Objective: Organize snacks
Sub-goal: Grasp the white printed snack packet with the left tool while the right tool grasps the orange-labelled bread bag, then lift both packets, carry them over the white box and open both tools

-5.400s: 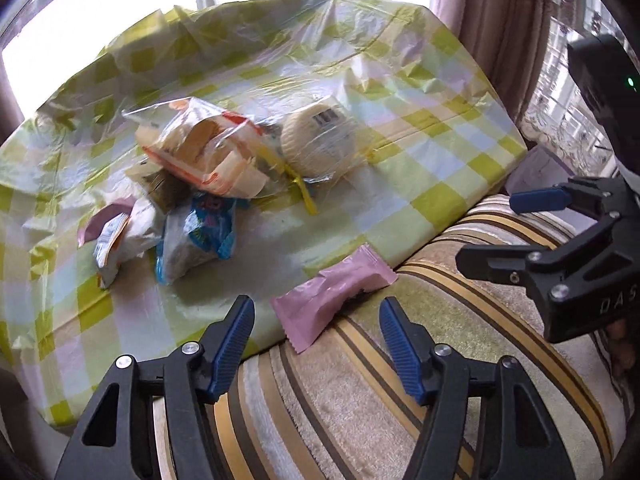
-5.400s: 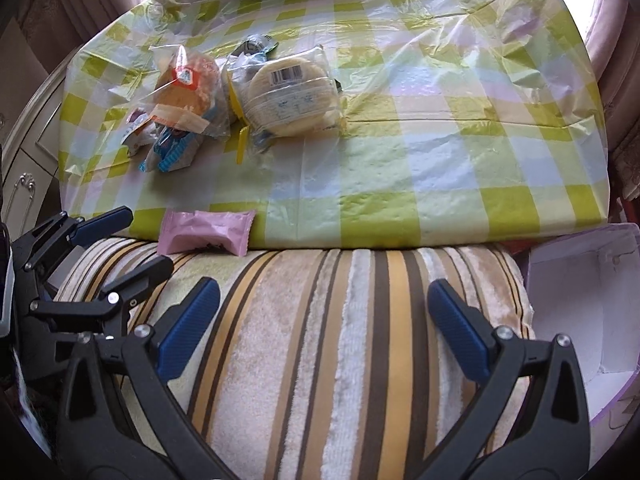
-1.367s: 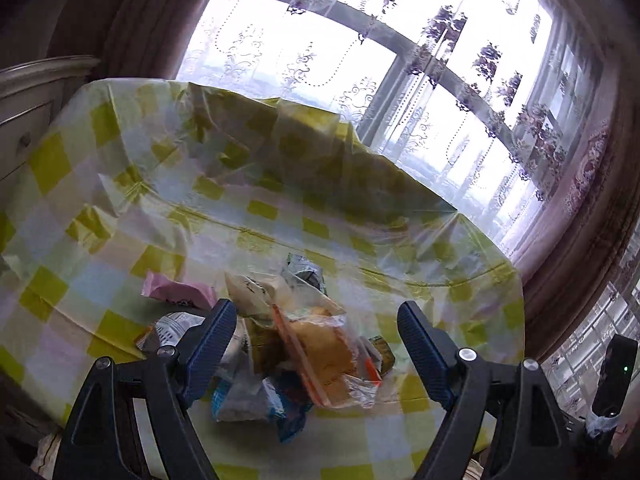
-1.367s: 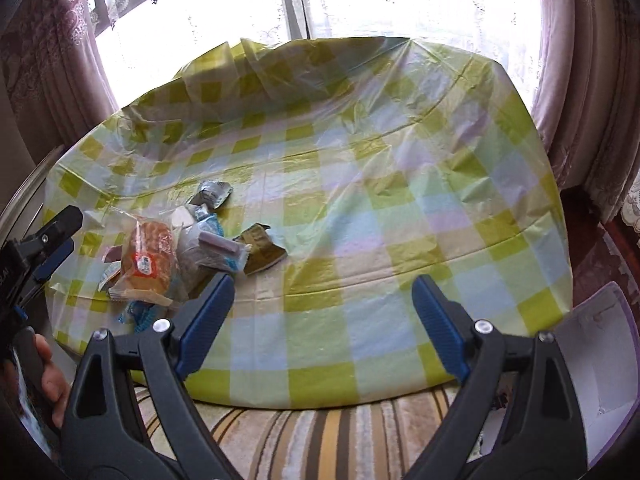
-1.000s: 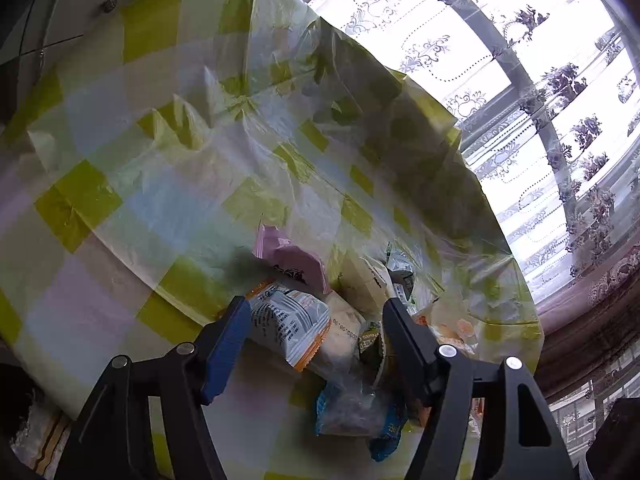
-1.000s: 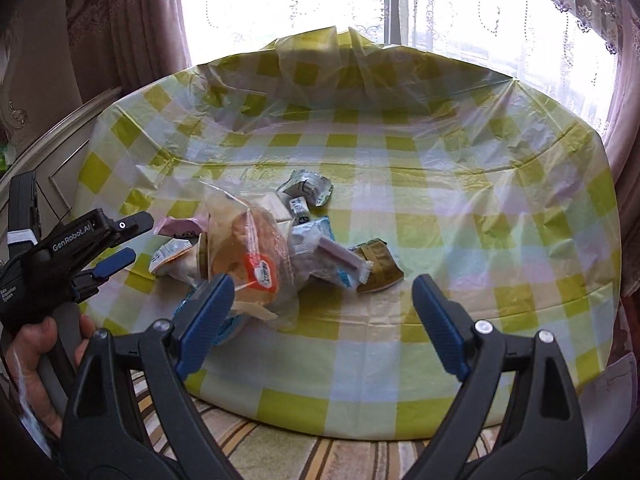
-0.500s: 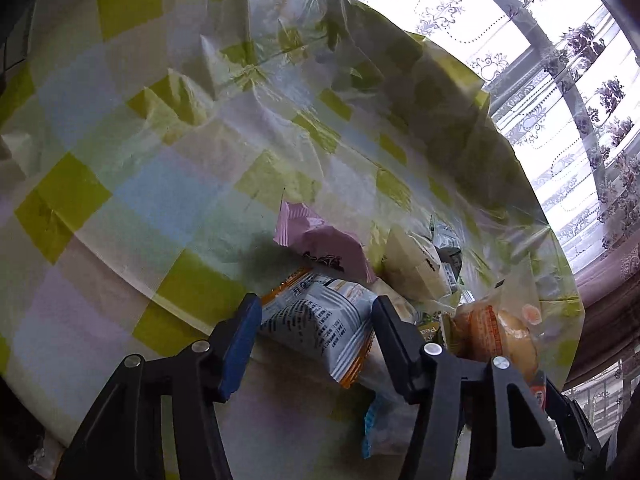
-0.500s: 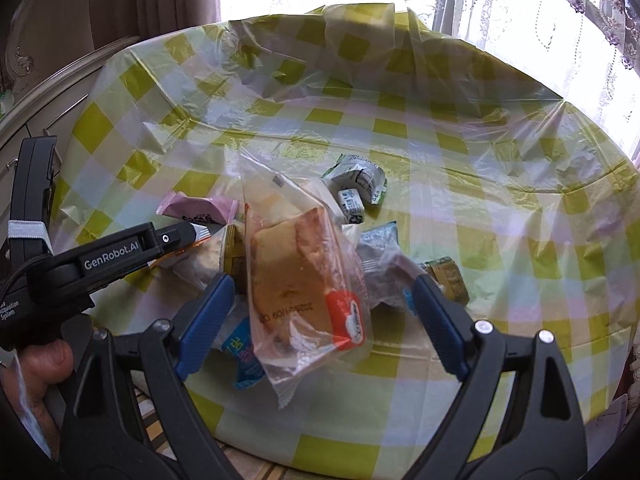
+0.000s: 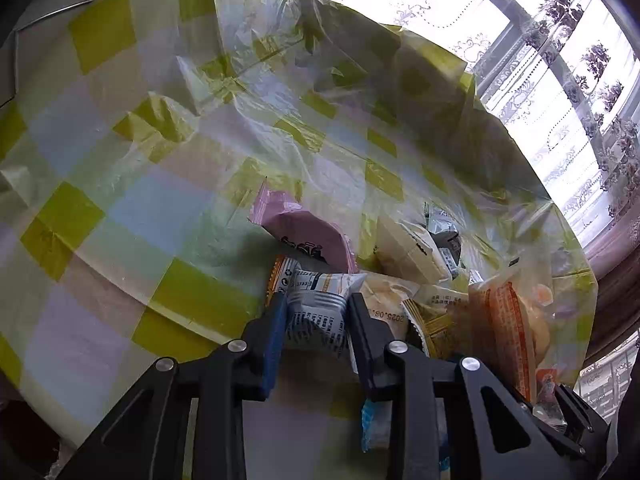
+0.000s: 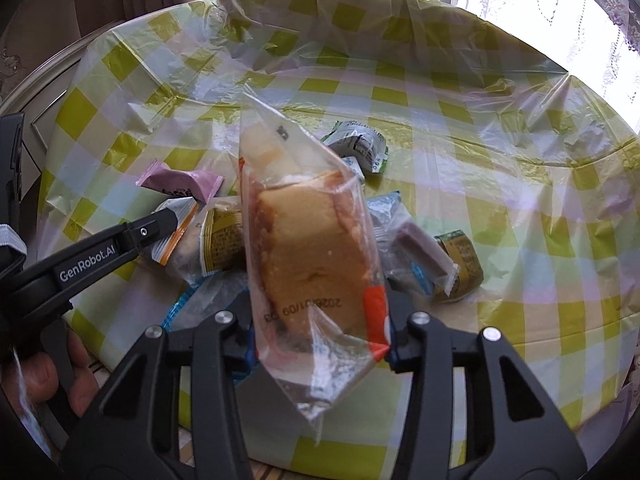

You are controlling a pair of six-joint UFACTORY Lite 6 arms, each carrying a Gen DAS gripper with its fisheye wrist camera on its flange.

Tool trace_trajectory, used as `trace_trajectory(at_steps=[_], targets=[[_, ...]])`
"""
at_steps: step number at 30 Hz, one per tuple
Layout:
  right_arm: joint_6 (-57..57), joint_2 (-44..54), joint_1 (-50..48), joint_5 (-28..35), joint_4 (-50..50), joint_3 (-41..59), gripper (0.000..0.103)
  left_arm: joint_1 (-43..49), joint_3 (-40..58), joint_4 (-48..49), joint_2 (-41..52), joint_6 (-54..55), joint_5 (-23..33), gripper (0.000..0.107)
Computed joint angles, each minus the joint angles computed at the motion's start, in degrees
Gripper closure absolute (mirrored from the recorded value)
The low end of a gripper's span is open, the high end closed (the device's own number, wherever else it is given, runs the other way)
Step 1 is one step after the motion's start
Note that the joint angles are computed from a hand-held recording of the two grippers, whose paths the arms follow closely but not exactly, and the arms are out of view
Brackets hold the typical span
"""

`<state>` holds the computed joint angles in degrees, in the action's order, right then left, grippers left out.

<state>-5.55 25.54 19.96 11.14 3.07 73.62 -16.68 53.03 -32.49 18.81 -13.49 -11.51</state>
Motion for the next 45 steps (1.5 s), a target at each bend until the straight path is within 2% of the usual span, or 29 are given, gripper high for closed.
trace_trajectory(at_steps=[4,9,15,18,30,39,45], targets=[[3.79,-1.74,-0.36,-0.18,-3.45,-1.55,0.056,-0.58,-1.23,-3.92,-1.21,3.16,-0.82,0.076],[9.73,-5.23,-1.53,-0.79,-8.84,-4.58,0.056,-3.4,-3.04,-21.2,-4.58,19.37,-3.97,0.076],[5.7,-9.56,-5.2,-1.04,-4.21,-8.26,0.056,-8.58,-2.23,-43.51,-8.2,41.84,-9.09,0.076],[1.13,-11.25,-7.68,-0.68,0.56,-9.44,0.057,-11.7,-0.18,-51.1,-8.78,50.47,-11.86,0.076],[-16.31,-17.38,-19.73,0.66,15.6,-14.49,0.057,-22.88,11.25,-64.68,-4.24,67.68,-15.53,0.076],[-26.66,-20.03,-30.85,2.75,21.64,-17.03,0.057,-29.67,24.95,-74.9,5.22,81.65,-14.19,0.076],[-32.66,-19.67,-37.54,3.74,24.65,-17.08,0.057,-32.9,35.74,-85.01,12.69,94.33,-13.79,0.076]])
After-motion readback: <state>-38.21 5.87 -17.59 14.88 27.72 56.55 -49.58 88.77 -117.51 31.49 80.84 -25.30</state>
